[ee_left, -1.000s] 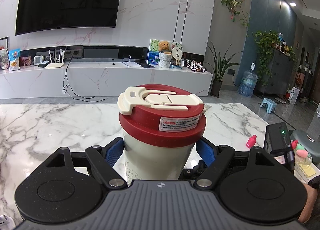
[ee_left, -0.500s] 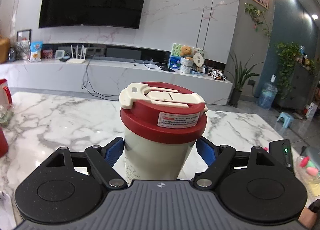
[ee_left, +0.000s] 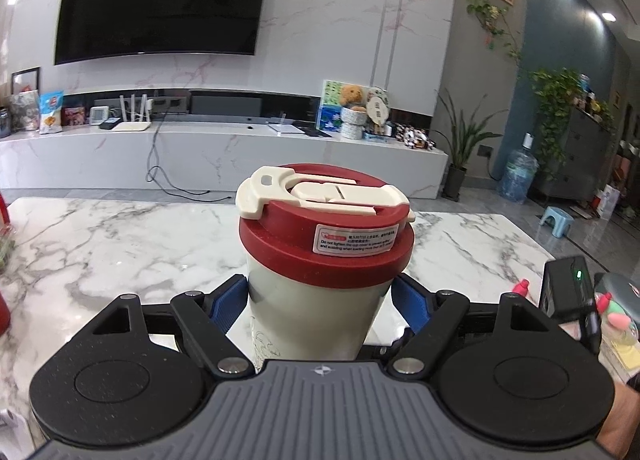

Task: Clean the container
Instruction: 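Wipe the towel along the tumbler's body near its base with the right tool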

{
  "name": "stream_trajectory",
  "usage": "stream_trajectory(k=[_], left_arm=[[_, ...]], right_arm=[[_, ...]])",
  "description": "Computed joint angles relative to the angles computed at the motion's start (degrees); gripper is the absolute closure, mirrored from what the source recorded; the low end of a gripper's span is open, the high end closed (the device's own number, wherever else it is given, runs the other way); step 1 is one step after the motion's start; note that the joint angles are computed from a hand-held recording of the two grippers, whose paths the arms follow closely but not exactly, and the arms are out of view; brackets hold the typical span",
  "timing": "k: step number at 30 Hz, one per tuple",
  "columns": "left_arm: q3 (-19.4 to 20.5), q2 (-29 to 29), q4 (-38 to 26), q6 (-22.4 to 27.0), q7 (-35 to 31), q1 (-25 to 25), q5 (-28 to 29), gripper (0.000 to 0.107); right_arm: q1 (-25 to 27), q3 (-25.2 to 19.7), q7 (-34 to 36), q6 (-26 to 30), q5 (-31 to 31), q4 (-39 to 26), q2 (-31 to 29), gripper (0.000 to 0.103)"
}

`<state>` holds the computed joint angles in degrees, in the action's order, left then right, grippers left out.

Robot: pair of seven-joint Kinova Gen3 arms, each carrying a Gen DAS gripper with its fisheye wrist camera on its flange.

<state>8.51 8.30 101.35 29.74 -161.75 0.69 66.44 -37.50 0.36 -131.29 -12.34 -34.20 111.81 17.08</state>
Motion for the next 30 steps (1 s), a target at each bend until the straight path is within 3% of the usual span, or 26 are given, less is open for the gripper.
stream_trajectory(k=[7,17,20,30], left_arm=[[-0.4,1.0,-1.7,4.8,-1.8,-1.5,-0.7,0.030],[-0.4,1.8,-2.9,7.1,-1.7,-2.2,-1.8,0.030],[-0.4,1.9,-3.3,7.3,-1.1,-2.3,-2.3,0.030],[-0.1,2.2,-3.7,7.2,-0.6,-2.6,-2.7,0.030]], right_arm=[[3.9,-5.0,-2.6,-7.1,4.8,2.1,-2.1,0.080],[8.0,-10.2,-8.6,-23.0,13.9,7.7,-3.4,0.079],[8.3,-10.4,-8.9,-22.2,13.9,7.6,-3.4,0.079],[6.9,-8.6,-6.6,-12.1,9.3,5.4,-2.4,0.079]])
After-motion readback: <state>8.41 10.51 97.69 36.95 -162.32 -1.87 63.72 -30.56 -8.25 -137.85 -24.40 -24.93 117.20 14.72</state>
